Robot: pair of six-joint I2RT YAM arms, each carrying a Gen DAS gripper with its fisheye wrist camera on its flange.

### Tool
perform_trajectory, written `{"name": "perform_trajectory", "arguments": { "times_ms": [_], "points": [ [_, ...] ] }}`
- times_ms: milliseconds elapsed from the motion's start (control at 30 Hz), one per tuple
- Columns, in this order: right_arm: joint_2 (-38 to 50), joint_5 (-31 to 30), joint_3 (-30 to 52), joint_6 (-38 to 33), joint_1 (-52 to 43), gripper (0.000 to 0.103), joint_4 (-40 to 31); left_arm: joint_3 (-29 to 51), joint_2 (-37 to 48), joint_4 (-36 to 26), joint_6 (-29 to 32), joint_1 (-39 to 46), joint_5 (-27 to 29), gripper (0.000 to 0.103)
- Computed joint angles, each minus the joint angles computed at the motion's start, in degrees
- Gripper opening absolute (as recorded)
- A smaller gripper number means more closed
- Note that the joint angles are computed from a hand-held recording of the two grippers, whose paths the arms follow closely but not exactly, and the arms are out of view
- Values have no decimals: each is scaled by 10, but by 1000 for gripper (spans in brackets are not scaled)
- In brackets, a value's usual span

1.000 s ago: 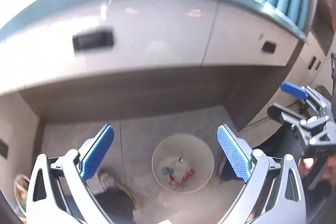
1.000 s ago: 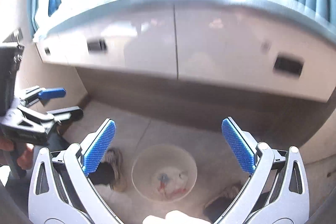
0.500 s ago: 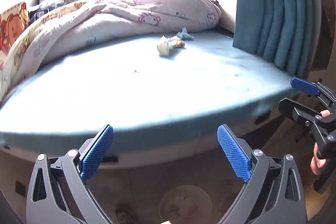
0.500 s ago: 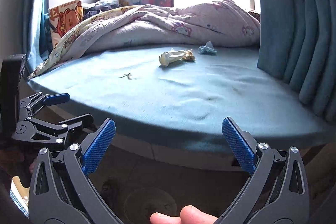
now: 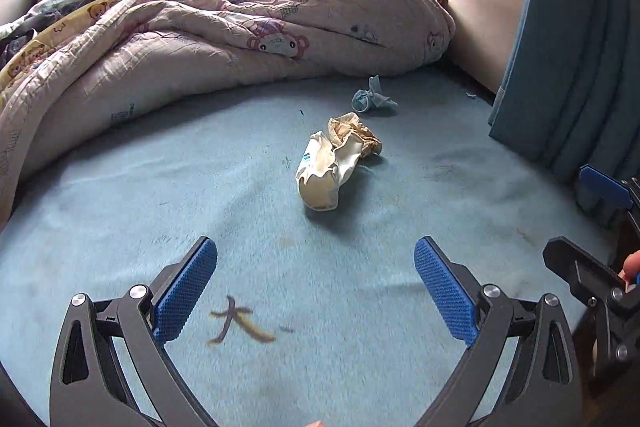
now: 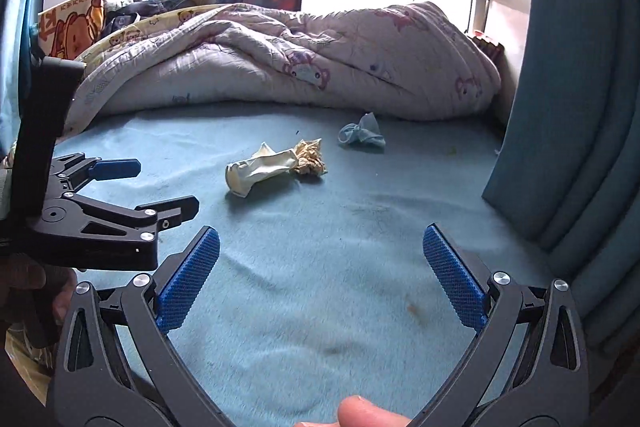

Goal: Collect trash
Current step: 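Raise both tools back toward the bed, then grasp the white plastic bag with the left tool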

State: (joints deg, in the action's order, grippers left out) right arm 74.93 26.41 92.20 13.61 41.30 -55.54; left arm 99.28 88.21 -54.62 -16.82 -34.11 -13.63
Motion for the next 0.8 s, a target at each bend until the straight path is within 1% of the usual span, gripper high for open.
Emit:
{"name": "perform_trajectory", "arguments": {
  "times_ms": [100,167,267,400,533,567,633,667,733,800],
  "points": [
    [36,-33,24,-30,-45,98,17,63,73,3,36,32,40,97],
    [53,-54,32,-45,-70,98,27,111,122,-6,52,44,53,97],
    [74,-86,40,-58,-103,98,37,181,186,-22,70,52,48,97],
    [101,-113,51,-67,-131,98,48,246,242,-42,87,51,36,96],
    [136,-148,74,-79,-155,98,52,314,290,-83,91,52,39,92],
    [149,-159,86,-81,-161,98,49,321,294,-83,90,53,40,91],
    [180,-178,116,-86,-171,98,37,334,303,-87,89,58,51,87],
    [195,-188,131,-89,-176,98,30,350,313,-98,90,61,57,79],
    [225,-203,163,-92,-183,98,15,387,337,-127,88,68,80,67],
    [246,-210,184,-93,-187,98,8,390,340,-130,87,76,102,64]
  ]
}}
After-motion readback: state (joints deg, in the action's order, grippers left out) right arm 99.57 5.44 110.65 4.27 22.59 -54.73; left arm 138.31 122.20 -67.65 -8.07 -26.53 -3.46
